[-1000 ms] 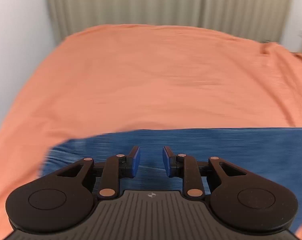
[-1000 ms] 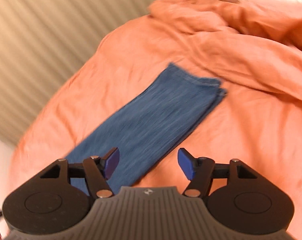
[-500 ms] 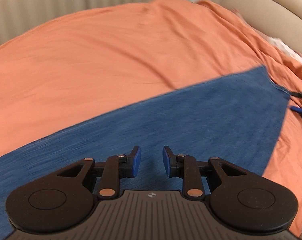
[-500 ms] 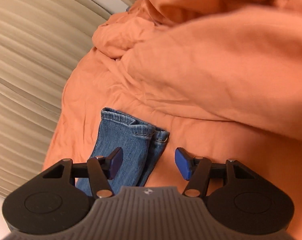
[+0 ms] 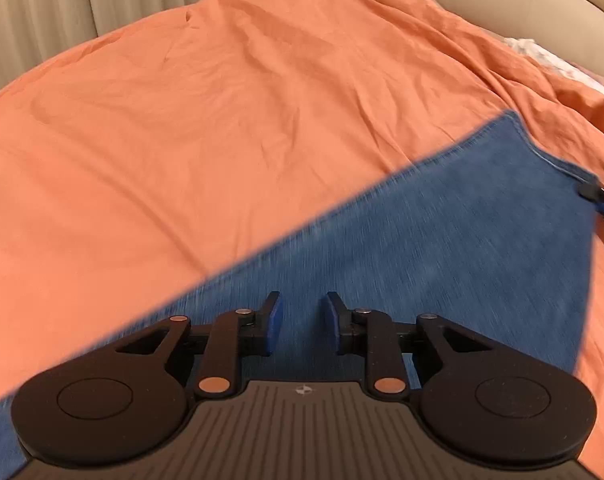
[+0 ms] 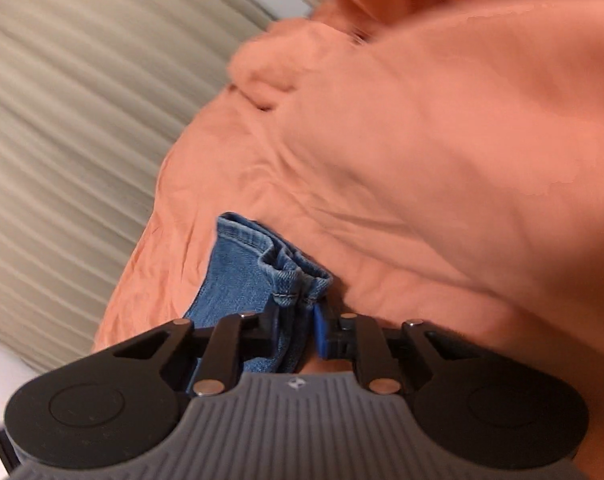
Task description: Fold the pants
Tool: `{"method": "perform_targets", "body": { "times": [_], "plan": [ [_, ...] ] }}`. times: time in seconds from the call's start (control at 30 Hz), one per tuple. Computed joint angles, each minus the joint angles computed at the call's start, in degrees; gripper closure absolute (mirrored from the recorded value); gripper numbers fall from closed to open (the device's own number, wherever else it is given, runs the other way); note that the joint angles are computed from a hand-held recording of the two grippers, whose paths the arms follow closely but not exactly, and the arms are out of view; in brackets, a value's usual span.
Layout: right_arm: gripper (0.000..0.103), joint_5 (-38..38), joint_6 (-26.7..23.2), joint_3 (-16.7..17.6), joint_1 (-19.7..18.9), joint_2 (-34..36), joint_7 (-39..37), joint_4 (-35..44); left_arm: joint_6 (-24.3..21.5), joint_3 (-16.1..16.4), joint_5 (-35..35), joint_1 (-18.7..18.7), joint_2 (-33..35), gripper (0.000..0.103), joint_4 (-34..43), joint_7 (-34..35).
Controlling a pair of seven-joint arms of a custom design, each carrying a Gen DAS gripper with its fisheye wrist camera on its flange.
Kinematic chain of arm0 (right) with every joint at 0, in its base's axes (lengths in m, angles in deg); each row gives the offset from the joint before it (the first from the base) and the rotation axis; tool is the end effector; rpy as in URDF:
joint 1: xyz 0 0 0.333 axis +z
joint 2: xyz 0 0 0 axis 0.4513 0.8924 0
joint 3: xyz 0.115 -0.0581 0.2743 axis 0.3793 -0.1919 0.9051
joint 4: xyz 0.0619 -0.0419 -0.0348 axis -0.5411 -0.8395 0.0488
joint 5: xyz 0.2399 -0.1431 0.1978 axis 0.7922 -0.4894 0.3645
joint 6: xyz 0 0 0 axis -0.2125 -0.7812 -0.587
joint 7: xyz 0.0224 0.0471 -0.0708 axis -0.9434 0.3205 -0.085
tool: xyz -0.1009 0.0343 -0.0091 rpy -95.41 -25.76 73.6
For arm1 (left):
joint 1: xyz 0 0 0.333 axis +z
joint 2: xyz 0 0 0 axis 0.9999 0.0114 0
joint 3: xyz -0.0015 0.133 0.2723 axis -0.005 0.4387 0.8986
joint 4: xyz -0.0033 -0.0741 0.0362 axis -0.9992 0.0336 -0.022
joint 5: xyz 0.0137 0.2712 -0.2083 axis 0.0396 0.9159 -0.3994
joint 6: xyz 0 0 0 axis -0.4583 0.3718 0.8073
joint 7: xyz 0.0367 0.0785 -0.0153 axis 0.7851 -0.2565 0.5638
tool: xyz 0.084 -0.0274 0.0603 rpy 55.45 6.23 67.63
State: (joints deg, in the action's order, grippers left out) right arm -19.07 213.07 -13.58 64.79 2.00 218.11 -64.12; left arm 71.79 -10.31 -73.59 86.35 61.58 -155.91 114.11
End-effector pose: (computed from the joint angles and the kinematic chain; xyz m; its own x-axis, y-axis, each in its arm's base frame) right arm 0.6068 0.1885 0.4214 -0.3416 -0.5977 -0.7253 -0.3991 0.7909 -0.4638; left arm 0.6994 -0.1510 0.4968 -0.5759 -0.8172 0.0216 -0.6628 0.4513 -0.5974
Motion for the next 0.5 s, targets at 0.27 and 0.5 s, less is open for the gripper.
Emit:
{"method": "perform_targets", "body": {
  "times": [0.27,0.5],
  "plan": [
    [0.091,-4.87,-5.50,-4.72,2.84,-0.80,1.56,1.52,-3.37,2.32,6.09,-5.28,10.53,0.083,15.39,-6.75],
    [0.094,-11.63,-10.62,-9.91,6.28,-1.35,5.85,3.36,-3.61,-0.33,5.01,-2.77,-1.21,0.085,-0.35,-1.69]
  ]
}}
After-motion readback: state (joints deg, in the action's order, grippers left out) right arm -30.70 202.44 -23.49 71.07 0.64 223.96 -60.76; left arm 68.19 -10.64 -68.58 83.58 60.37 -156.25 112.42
